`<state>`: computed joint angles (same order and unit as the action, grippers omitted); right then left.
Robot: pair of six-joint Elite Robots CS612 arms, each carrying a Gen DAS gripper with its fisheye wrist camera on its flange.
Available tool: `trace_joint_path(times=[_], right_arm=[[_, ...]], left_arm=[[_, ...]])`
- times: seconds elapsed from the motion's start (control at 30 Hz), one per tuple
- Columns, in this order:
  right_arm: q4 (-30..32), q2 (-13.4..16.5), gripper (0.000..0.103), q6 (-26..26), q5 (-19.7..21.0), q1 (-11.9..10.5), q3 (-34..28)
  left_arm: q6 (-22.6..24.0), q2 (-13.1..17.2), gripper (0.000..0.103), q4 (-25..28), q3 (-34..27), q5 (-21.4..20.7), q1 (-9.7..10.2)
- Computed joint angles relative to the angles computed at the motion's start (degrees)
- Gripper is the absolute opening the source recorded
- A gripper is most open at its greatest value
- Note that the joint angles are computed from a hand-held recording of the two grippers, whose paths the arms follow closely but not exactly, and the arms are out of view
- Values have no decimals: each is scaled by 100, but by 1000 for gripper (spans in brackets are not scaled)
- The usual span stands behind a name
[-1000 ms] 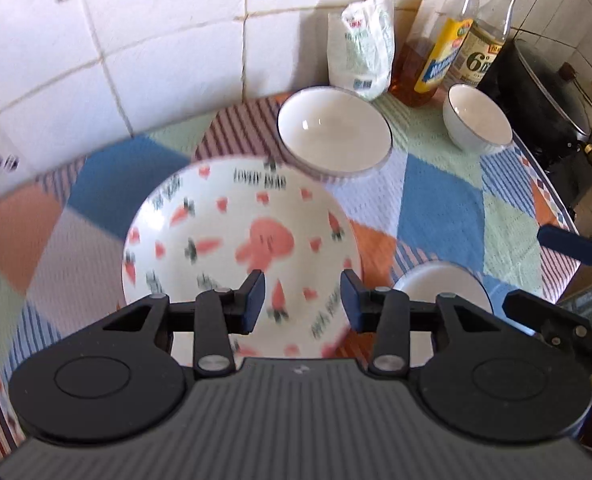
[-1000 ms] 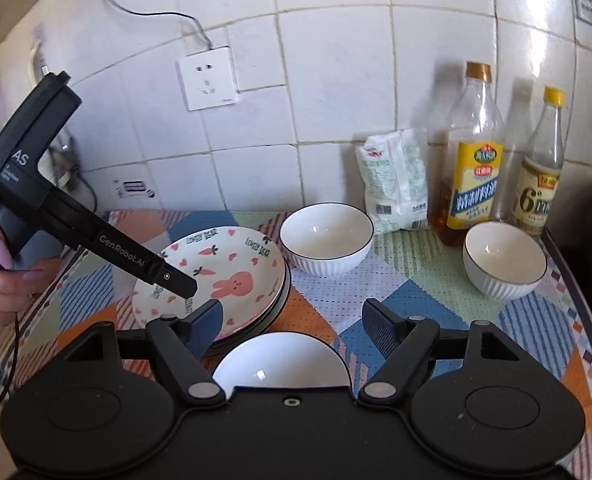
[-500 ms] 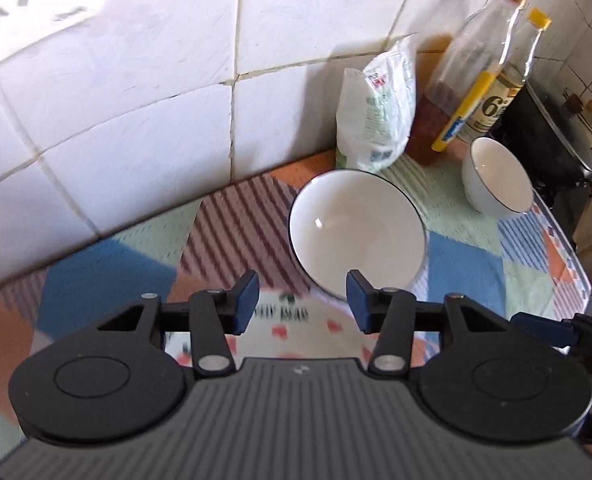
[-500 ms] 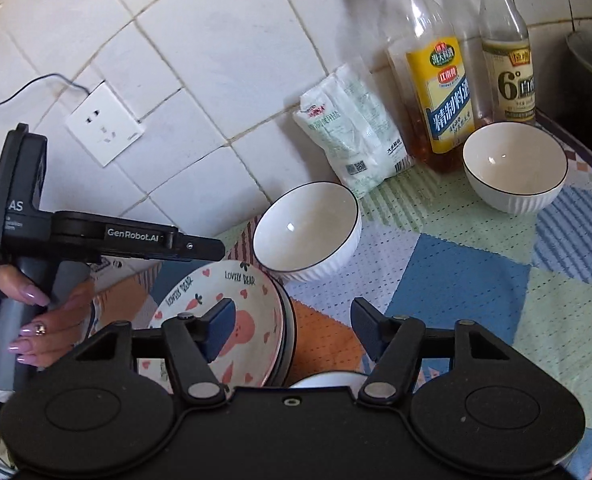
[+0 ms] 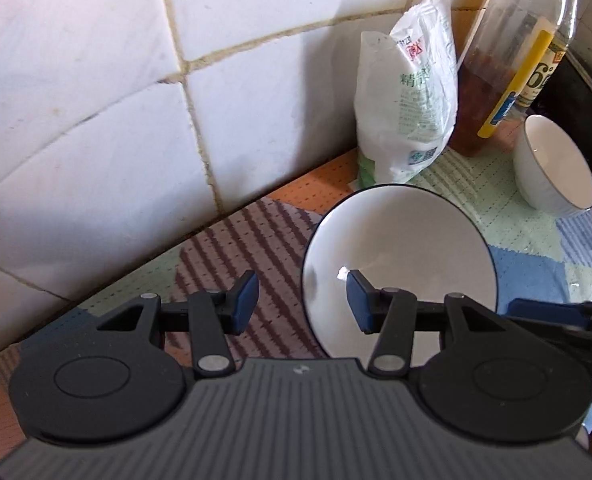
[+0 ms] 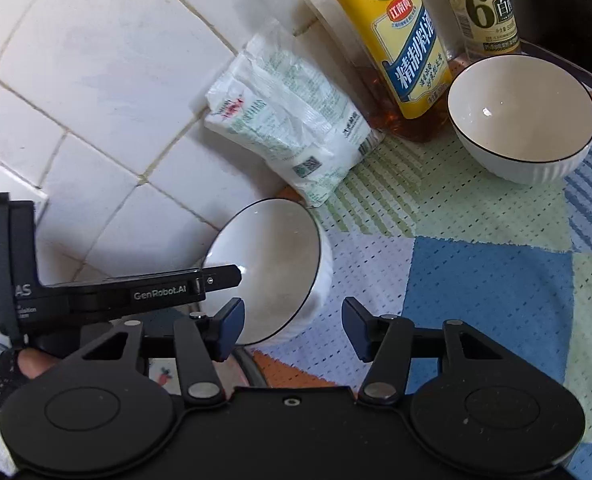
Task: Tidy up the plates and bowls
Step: 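Move the left gripper to the white bowl near the bag and grasp its rim, then lower the held bowl into the first bowl and open the left gripper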
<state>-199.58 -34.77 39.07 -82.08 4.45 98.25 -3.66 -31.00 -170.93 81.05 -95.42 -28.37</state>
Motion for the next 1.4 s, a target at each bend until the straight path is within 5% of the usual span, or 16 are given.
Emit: trace_joint_path(times=[0.2,0.33,0.47,0.77,1.4], right_arm=[[628,83,57,356,-36,-67,-255],[604,153,27,696,91,-122,-326],[382,211,13,917,-7,-124,-320],[78,35,13,762,-207,-78,-23],[-1980,-387,13,922,-784,208,1600]], left_arm=[[105,35,38,313,-97,-112,-10],[16,38,34,718,-187,-432,18],[159,-27,21,557,-55,-228,-61],[282,-389,18,845,293,-207,-157],[614,-1386,18,-15,1860,-87,-599]])
